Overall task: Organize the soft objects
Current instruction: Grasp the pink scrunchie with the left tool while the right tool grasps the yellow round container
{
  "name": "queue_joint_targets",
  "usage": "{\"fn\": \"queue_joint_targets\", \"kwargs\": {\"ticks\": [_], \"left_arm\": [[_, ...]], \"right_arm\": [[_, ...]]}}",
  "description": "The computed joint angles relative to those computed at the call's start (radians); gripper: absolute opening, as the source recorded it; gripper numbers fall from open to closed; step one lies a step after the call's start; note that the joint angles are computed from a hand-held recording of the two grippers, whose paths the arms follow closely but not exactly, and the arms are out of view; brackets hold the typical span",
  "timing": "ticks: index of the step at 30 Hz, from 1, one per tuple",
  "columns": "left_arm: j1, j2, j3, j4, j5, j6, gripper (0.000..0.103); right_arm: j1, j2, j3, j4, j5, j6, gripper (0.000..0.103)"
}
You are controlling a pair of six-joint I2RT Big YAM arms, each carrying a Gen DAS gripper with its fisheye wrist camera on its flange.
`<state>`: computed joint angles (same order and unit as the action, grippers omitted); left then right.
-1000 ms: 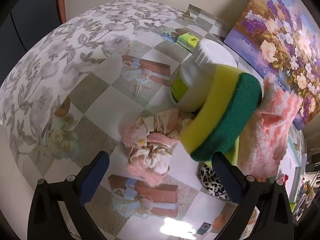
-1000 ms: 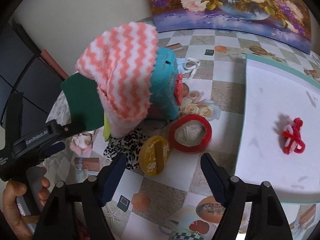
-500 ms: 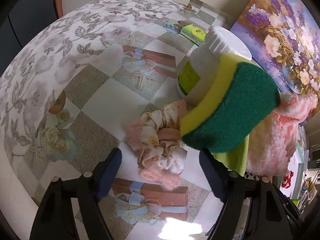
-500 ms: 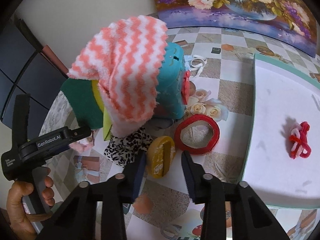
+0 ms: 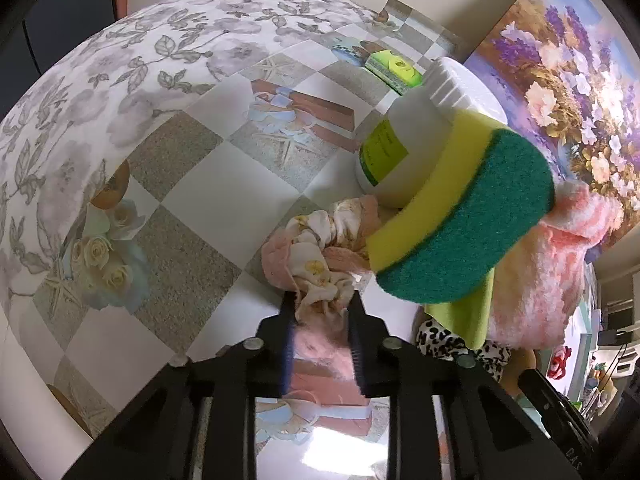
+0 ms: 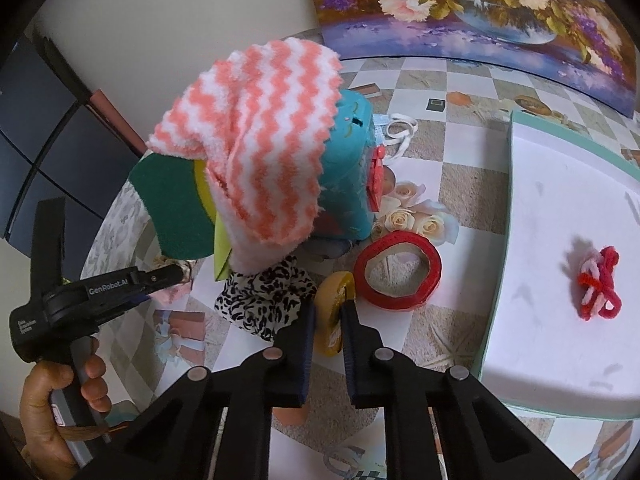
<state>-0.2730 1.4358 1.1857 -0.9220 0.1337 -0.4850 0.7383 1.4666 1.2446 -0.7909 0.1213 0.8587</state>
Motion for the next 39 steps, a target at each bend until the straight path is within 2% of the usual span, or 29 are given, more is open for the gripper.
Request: {"fn": "queue_joint_targets", "kwargs": {"ticks": [9, 26, 39], "left_arm": [[0.017, -0.037, -0.023, -0.008, 0.002, 0.002, 0.018], [0.008, -0.146, -0.038, -0.052, -0.068, -0.009, 0.017], [-0.066, -0.229, 0.032, -0.065, -0.122, 0.006, 0.017]], "right_arm": [[-0.007, -0.019, -0.017, 0.011, -0.009, 0.026, 0.013], [-0.014, -0.083, -0.057, 0.039, 0.005, 0.076, 0.013], [-0.016, -0.158, -0.082, 0.007, 0.077, 0.107, 0.013]]}}
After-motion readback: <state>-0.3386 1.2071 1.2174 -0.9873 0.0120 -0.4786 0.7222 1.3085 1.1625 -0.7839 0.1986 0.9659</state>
